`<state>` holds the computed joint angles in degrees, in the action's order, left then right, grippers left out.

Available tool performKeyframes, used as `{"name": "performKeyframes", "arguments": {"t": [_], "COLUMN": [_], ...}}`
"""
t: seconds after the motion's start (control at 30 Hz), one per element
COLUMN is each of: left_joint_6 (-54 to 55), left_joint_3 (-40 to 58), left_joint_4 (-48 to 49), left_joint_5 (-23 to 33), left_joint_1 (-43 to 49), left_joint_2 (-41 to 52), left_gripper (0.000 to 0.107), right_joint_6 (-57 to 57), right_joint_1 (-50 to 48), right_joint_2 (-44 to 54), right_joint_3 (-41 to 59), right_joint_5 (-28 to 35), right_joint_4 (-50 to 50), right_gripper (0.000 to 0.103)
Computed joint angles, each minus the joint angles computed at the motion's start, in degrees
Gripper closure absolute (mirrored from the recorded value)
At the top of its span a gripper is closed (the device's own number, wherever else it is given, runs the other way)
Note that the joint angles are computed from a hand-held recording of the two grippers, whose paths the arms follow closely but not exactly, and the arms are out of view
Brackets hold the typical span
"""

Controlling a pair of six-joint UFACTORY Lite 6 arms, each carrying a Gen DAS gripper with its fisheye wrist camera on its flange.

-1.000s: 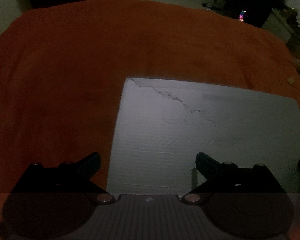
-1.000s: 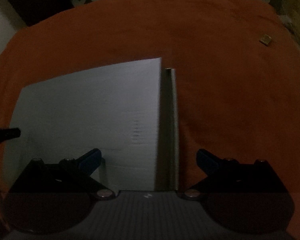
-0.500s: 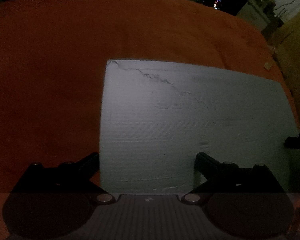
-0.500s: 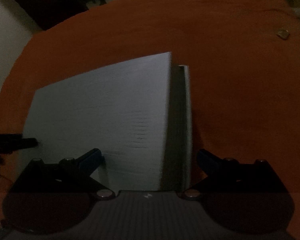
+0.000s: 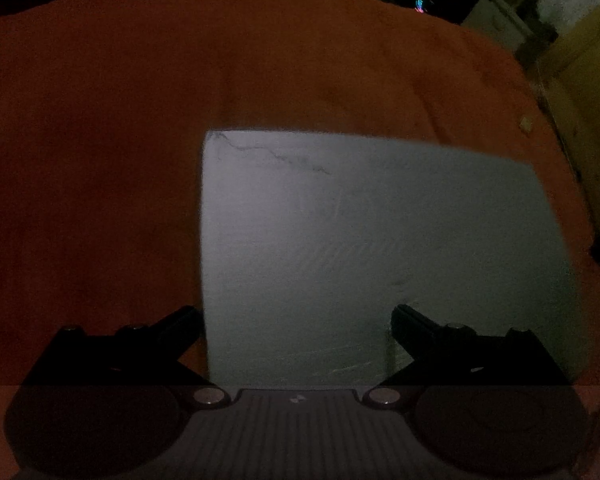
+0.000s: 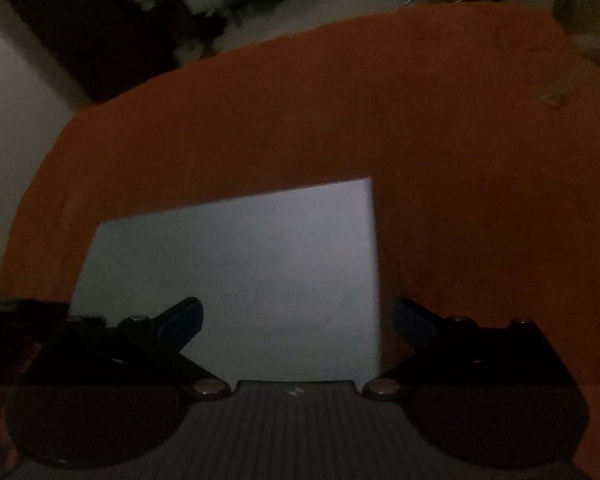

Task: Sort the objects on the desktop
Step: 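Carry the white lid with both tools over the open box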

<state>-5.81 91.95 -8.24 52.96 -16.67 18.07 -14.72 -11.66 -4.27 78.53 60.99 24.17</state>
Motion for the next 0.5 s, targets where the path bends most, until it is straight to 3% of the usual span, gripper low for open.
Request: {"name": "performKeyframes", "arguments": {"t": [0.23,0.4,0.5], "left_joint_6": [3.1,8.9,11.9], "left_joint_3": [-6.1,-15.0,-17.1], "left_joint_4": [-0.7,-4.1,-5.3], "left_joint_5": [-2.8,-5.8,-4.6], "left_joint_1": [1.6,4.5,4.3], "left_joint_2": [-3.8,-10.1,-12.6], "left_gripper": [0.004,0.004,0.004], "right_joint_6": [6.6,2.5,0.8], "right_joint_1": [2.6,0.6,3.1], "right_joint_2": [2.9,-0.9,-5.9], "right_joint_3": [-2.7,-10.7,-13.6], "right_joint_5": [4.5,3.1,1.7], "right_joint_4": [-5.5,1.7,-1.6], "right_gripper": [0.000,0.000,0.000]}}
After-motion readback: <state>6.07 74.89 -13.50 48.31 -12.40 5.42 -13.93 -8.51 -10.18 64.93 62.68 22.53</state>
